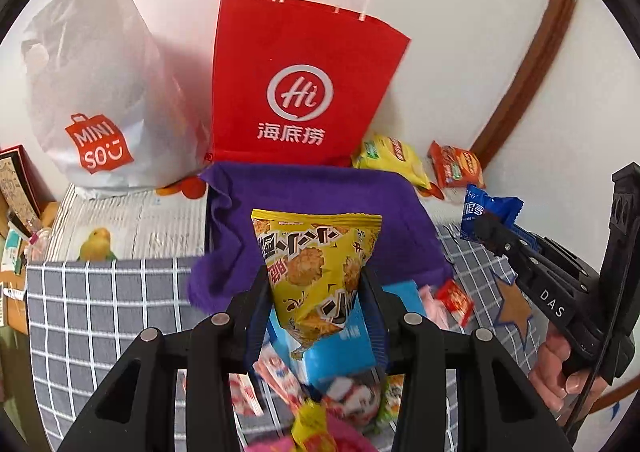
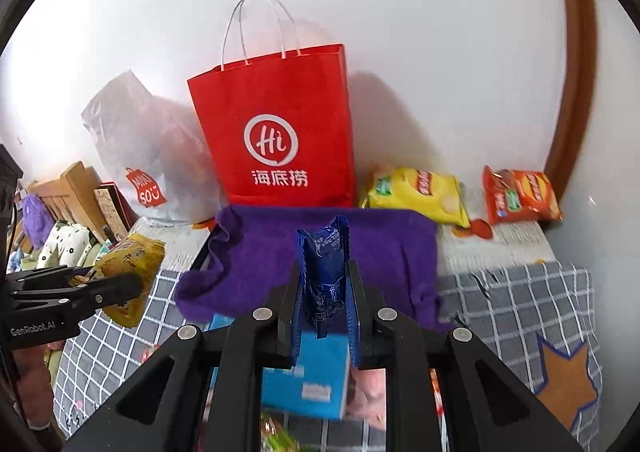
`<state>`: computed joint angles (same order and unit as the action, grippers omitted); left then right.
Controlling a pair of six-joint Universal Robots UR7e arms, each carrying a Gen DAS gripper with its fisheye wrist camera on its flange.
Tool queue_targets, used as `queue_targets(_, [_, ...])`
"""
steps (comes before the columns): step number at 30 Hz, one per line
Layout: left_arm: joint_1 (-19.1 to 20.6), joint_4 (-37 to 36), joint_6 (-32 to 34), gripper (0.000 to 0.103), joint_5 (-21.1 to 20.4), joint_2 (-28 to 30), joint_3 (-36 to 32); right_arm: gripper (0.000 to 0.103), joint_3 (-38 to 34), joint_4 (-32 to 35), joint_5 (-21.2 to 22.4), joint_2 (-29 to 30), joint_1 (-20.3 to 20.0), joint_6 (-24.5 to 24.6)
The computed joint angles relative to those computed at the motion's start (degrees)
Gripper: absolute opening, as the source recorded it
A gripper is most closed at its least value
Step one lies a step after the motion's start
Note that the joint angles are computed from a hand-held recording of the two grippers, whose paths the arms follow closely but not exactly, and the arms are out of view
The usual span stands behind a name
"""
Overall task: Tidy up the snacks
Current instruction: 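Carry the blue packet and yellow bag over the purple towel with both grippers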
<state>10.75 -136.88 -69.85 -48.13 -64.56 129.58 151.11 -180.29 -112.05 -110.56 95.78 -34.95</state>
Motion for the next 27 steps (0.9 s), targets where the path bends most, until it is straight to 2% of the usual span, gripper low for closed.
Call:
queue_targets(6, [4.64, -0.59, 3.91, 0.041, 2.83, 1.24, -1.81, 0.018, -3.67, -5.43, 0.32, 9.90, -0.91, -0.48])
queue_targets(14, [11.02, -5.30, 11.84, 0.040, 3.32, 4.33, -4.67, 0.018, -8.57, -10.88, 0.30, 20.21, -3.62, -2.14])
queue_targets(21, [15.18, -9.76, 17.45, 0.040, 4.26, 7.53, -7.08, 0.018, -12.18, -13.04, 0.55, 25.10, -5.60, -3.04])
queue_targets(27, [19.21, -12.83, 19.58, 0.041, 2.62, 9.86, -7.45, 0.018, -13.99, -13.81, 0.54, 28.98, -8.45, -3.63])
